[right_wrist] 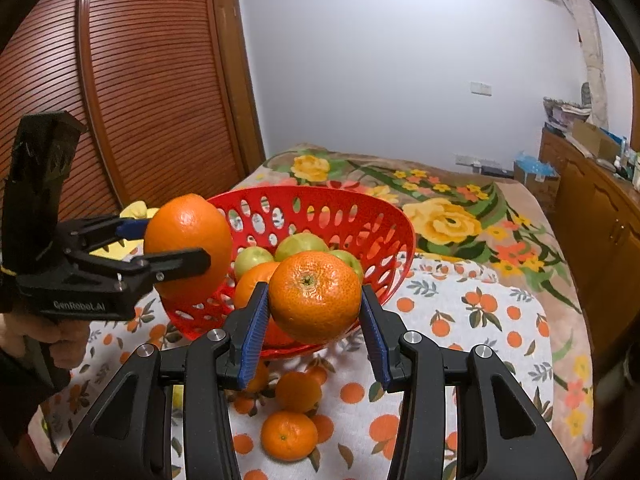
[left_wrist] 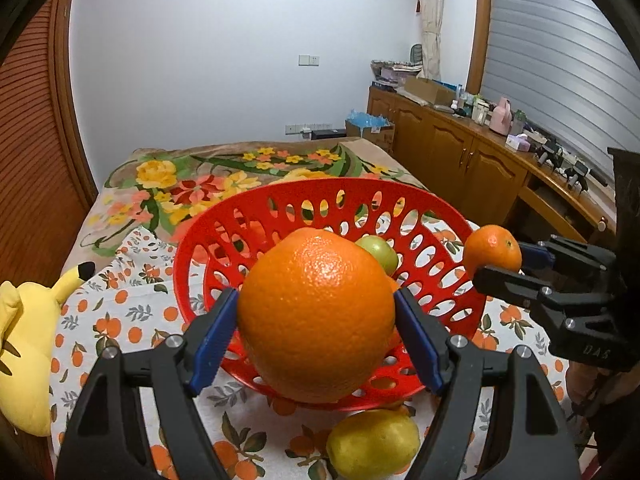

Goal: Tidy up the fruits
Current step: 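Lower the large orange into the basket, open left gripper while right carries the mandarin over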

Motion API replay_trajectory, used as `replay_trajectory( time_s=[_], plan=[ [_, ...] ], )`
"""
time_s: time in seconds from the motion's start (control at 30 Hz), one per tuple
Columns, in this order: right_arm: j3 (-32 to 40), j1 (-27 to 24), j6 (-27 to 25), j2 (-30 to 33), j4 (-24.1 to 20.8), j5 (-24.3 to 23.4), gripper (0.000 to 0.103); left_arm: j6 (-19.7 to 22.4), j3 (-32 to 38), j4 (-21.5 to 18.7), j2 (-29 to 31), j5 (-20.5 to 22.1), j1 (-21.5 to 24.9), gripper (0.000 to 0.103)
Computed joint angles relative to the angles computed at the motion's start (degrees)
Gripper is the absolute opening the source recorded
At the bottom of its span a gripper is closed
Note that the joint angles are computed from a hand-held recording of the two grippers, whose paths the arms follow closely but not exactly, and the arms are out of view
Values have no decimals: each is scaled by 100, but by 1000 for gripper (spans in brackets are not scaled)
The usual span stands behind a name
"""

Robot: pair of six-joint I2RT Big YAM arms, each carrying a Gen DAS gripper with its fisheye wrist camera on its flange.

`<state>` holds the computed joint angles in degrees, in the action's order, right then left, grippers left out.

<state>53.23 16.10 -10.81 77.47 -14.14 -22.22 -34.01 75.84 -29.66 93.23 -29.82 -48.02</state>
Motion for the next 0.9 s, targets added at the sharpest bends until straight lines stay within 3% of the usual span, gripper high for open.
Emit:
replay_trajectory(
  time_s=[0.57,0.9],
  plan=[
    [47,54,-23,93,-19,88,45,49,58,-25,159,-56,31,78],
    [42,61,-16,89,-21,94,45,-44,-96,154,14,-157,-56,81]
  ],
)
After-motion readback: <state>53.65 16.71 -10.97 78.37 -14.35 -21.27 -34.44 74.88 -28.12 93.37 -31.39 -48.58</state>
